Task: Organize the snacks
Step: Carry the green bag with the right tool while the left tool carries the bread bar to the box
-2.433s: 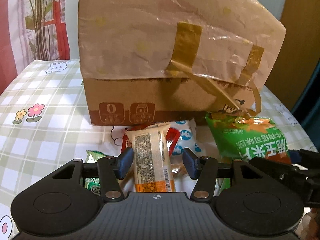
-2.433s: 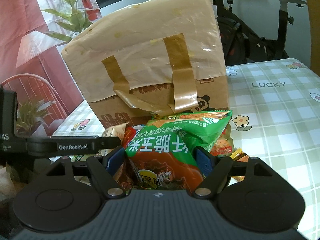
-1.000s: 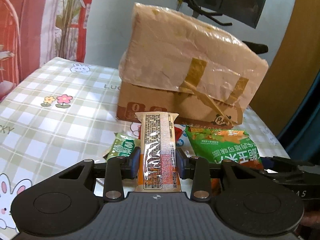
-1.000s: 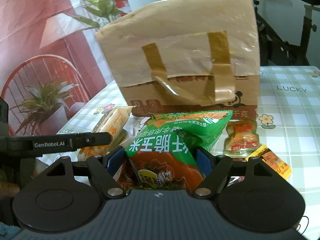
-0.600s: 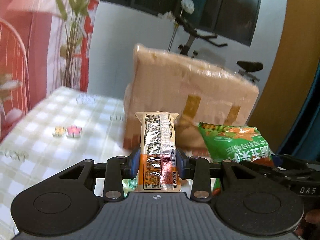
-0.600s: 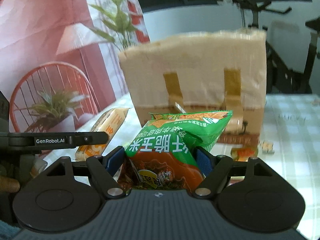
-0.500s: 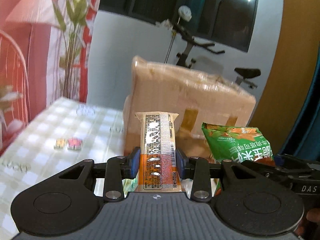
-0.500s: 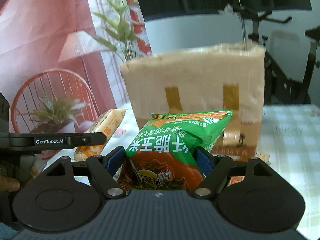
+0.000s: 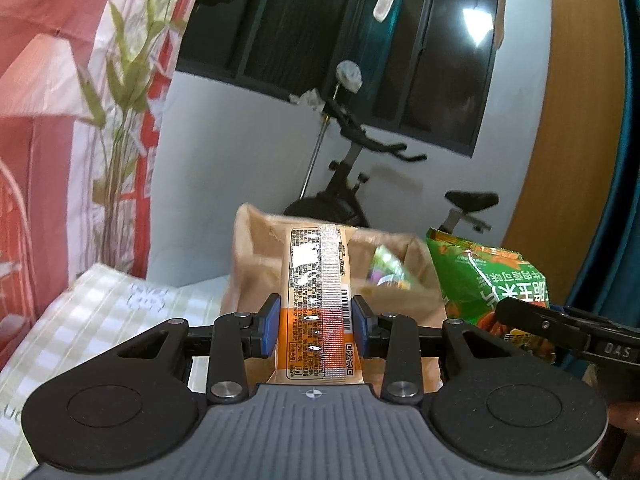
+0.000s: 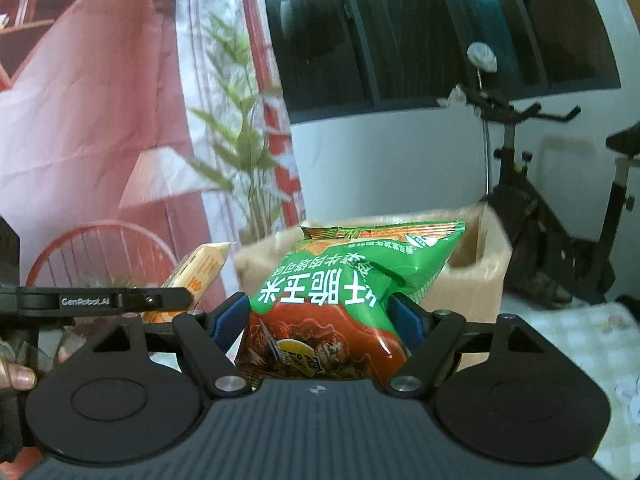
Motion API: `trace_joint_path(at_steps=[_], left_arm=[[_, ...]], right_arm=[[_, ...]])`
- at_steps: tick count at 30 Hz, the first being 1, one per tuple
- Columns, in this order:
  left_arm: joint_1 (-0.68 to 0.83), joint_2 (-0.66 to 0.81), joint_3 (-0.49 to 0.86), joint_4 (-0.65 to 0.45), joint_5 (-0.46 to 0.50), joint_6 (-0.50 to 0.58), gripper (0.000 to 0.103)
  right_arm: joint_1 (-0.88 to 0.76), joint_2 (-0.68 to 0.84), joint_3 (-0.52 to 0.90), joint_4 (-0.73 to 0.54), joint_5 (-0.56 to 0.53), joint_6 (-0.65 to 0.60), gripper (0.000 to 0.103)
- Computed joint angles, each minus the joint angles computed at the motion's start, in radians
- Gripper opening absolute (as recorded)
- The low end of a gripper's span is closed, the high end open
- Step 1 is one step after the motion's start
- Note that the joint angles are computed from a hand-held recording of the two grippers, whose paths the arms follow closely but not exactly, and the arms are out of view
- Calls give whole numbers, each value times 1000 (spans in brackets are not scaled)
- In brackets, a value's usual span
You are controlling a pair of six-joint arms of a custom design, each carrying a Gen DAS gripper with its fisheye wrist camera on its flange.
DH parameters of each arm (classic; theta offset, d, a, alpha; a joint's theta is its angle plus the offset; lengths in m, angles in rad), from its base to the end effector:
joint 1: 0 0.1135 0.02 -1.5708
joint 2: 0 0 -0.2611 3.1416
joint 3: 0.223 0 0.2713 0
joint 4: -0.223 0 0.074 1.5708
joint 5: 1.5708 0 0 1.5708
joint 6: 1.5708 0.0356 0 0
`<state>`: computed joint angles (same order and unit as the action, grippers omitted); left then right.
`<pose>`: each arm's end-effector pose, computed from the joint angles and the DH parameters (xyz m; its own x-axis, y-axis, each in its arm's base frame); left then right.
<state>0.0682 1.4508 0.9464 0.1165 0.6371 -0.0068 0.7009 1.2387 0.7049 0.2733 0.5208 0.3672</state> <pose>0.3450 0.0023 0.2586 -0.3807 -0.0315 -0.9242 0.4920 0.8393 -0.2313 0.2365 0.1764 0.2504 -0.2526 0.1943 -0.9479 -0.1085 0.9678 0.2273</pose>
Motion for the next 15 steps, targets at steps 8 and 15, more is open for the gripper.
trace_joint_path(at_steps=[8, 15], left_arm=[[-75, 122, 188, -25, -42, -43, 39], [-131, 293, 426, -127, -100, -57, 39]], right_arm=[[-150, 29, 113, -28, -93, -92, 78], [-274, 132, 236, -51, -196, -132, 78]])
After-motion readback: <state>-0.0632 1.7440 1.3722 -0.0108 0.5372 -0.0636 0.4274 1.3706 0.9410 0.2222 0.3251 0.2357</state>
